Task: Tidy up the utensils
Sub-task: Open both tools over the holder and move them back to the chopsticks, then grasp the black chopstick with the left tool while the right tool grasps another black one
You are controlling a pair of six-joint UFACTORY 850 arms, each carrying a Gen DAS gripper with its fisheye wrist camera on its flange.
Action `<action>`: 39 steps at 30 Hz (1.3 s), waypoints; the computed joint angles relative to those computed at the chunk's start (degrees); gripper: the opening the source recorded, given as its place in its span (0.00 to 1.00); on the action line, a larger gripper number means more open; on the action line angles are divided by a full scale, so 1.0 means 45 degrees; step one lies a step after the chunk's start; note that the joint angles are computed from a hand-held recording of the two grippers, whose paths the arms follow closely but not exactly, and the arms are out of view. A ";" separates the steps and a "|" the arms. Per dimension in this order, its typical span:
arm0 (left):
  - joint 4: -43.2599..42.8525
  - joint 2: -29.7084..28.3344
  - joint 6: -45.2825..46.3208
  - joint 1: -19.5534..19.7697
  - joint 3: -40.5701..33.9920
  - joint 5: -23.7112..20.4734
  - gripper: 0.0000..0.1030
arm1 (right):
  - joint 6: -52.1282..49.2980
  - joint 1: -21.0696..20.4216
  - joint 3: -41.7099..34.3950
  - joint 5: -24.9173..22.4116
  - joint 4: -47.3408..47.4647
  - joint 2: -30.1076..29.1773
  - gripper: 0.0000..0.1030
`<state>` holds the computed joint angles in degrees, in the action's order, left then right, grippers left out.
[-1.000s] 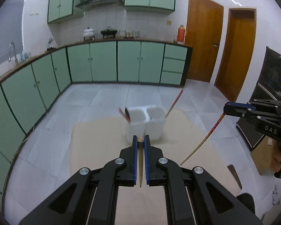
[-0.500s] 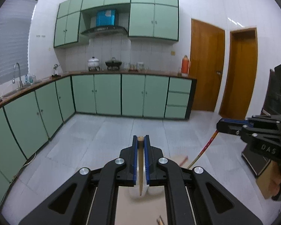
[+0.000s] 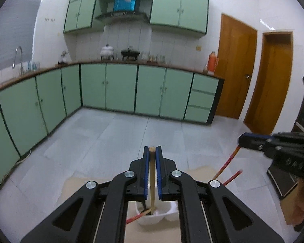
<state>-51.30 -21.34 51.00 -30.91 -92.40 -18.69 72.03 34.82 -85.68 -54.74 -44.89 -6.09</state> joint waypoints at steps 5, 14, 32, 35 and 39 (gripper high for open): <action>0.0380 0.0059 -0.0434 0.0312 -0.0012 -0.0417 0.37 | 0.0760 0.0309 0.0438 -0.0016 -0.0650 0.0277 0.11; -0.2489 0.3787 0.3401 0.1467 0.3577 -0.0455 0.82 | 0.4802 0.4617 0.3190 -0.3133 -0.4877 0.2587 0.38; -0.7021 0.9682 0.9081 0.3100 1.3607 -0.0638 0.93 | 1.0469 0.9346 0.5759 -0.1452 -0.1112 -0.1306 0.41; -0.6930 0.9828 0.9052 0.3267 1.3859 -0.0732 0.93 | 1.0090 0.9098 0.5598 -0.1292 -0.1552 -0.1524 0.39; -0.6325 0.9860 0.8740 0.3294 1.4068 -0.0724 0.93 | 1.0034 0.8844 0.5587 -0.1055 -0.1974 -0.1614 0.36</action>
<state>-79.76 23.03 90.33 -16.08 -29.10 -21.95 117.18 74.62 -60.53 -59.49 -53.78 -13.35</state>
